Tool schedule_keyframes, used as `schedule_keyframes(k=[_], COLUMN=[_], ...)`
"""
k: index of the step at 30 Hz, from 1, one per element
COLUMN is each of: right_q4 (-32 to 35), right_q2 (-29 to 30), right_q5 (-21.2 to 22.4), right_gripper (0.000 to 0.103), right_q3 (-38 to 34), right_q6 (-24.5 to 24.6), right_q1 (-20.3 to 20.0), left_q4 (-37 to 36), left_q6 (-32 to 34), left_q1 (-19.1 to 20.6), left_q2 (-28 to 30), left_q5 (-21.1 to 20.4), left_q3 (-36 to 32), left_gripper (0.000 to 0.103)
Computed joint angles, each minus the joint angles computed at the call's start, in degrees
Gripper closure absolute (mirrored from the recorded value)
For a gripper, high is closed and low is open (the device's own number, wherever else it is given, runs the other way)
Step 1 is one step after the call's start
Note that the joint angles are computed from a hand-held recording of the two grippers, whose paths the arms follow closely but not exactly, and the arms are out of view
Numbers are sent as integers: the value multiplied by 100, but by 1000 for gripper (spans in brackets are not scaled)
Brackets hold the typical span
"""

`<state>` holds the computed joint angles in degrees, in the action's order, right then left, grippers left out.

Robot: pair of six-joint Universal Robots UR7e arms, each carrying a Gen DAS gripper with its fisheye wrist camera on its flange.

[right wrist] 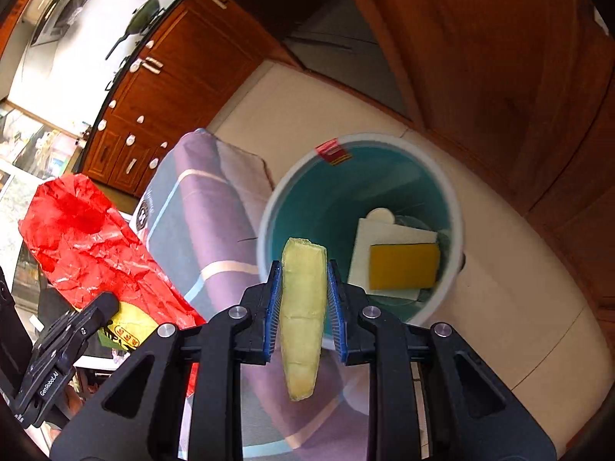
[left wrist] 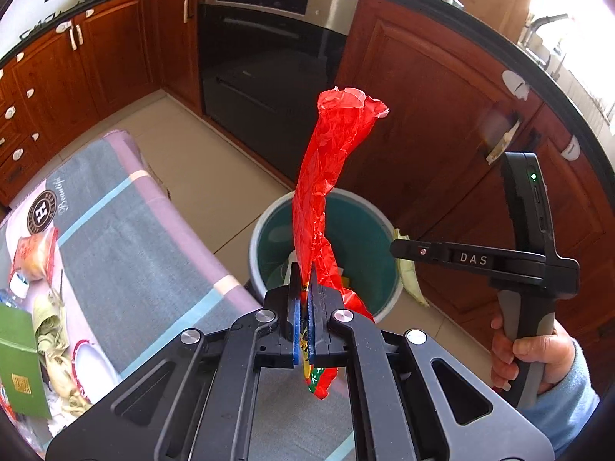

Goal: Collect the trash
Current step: 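Carry the red bag and peel over the bin and open both grippers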

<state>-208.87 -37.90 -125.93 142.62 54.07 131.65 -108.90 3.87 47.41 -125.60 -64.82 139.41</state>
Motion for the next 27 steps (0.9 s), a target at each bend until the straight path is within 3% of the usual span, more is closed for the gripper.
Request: schedule_keyframes(k=[6, 15, 16, 19, 20, 24, 27], right_q4=[-14, -153, -147, -141, -122, -83, -11], right_q2=[-162, -76, -64, -30, -22, 39, 80], right_q5=[-48, 47, 57, 86, 93, 137, 174], right_gripper=[81, 81, 81, 81, 81, 81, 80], right_q3=[261, 349, 327, 276, 254, 182, 114], right_q6=[-8, -184, -206, -291, -300, -349, -367], right_q1=[-230, -553, -572, -637, -648, -701, -720], left_q4=[-993, -1627, -1660, -1682, -1760, -1654, -1478], left_q6=[130, 261, 230, 149, 199, 195, 170], left_q1=[329, 675, 684, 672, 648, 638, 703], left_q2=[865, 1638, 1721, 1726, 1599, 1371, 1172], left_q5=[-196, -150, -96, 88, 186, 302, 333], left_q3=[314, 429, 427, 471, 544, 599, 586], left_gripper=[100, 98, 94, 47, 39, 29, 15])
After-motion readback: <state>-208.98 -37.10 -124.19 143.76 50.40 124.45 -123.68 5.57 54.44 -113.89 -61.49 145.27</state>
